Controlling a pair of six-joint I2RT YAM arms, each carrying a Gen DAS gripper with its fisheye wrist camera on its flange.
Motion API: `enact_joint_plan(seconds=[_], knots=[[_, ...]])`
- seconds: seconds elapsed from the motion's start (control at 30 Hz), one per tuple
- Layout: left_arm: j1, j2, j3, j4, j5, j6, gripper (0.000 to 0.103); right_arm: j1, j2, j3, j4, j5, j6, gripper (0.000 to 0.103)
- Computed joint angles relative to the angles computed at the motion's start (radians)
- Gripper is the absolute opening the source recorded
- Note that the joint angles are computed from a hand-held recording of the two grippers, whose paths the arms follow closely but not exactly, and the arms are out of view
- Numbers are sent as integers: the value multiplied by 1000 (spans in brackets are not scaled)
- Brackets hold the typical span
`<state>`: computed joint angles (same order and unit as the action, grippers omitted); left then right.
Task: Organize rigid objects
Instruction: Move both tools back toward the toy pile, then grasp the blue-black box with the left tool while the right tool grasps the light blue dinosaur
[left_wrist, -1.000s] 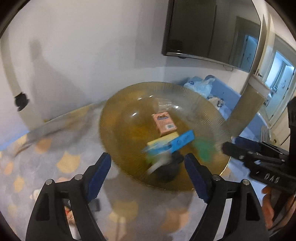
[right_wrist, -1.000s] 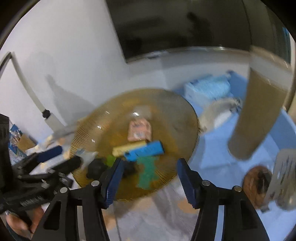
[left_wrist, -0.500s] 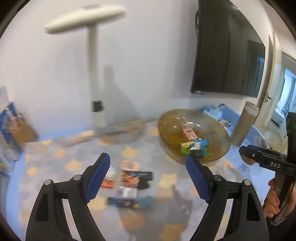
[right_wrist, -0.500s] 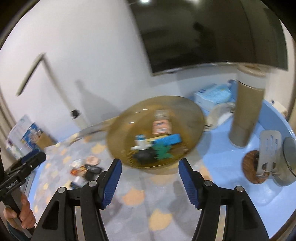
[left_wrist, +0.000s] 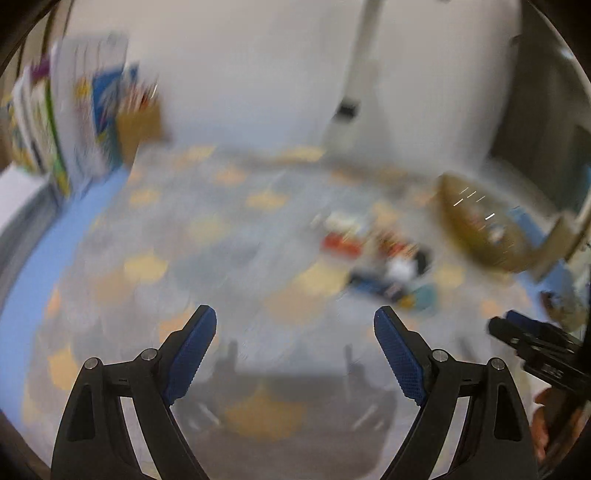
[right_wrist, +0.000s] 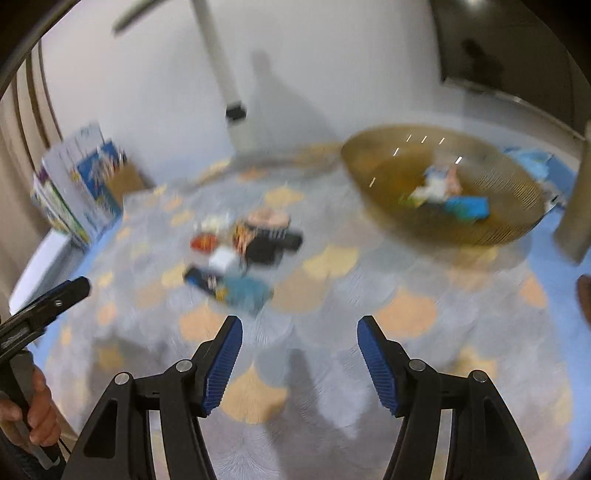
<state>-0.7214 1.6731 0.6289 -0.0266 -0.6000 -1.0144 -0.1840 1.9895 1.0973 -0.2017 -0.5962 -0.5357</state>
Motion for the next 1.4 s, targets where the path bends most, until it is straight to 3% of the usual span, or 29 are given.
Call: enact_joint_plan(seconds=[0.1, 0.3, 0.37, 0.53, 0.63, 0.8, 1.0, 1.17, 1.33, 1.4], knots=[[29, 57, -26, 73, 48, -5, 86, 40, 35, -41, 74, 64, 3, 63], [17, 151, 11, 76, 52, -7, 86, 57, 58, -48, 112, 113, 7, 68], [32, 169, 35, 43, 88, -1, 87, 60, 70, -39, 114, 130, 18, 78], [31, 192, 69, -6, 73, -15, 90, 68, 74, -37, 113, 145, 7, 80], [25, 225, 121, -63, 86, 11, 101, 80, 78, -35, 111, 166, -5, 80], [24, 247, 150, -97, 85, 27, 102, 81, 87, -24, 98, 173, -16, 83], [22, 246, 147, -95, 84, 25, 102, 89, 89, -6, 68, 185, 2, 83], [23, 248, 147, -93, 84, 27, 102, 115, 137, 158, -168, 48, 55, 83], [21, 250, 150, -97, 84, 23, 102, 233, 108, 131, -56, 136, 126, 82], [22, 250, 151, -97, 81, 24, 102, 264, 118, 132, -21, 162, 144, 68]])
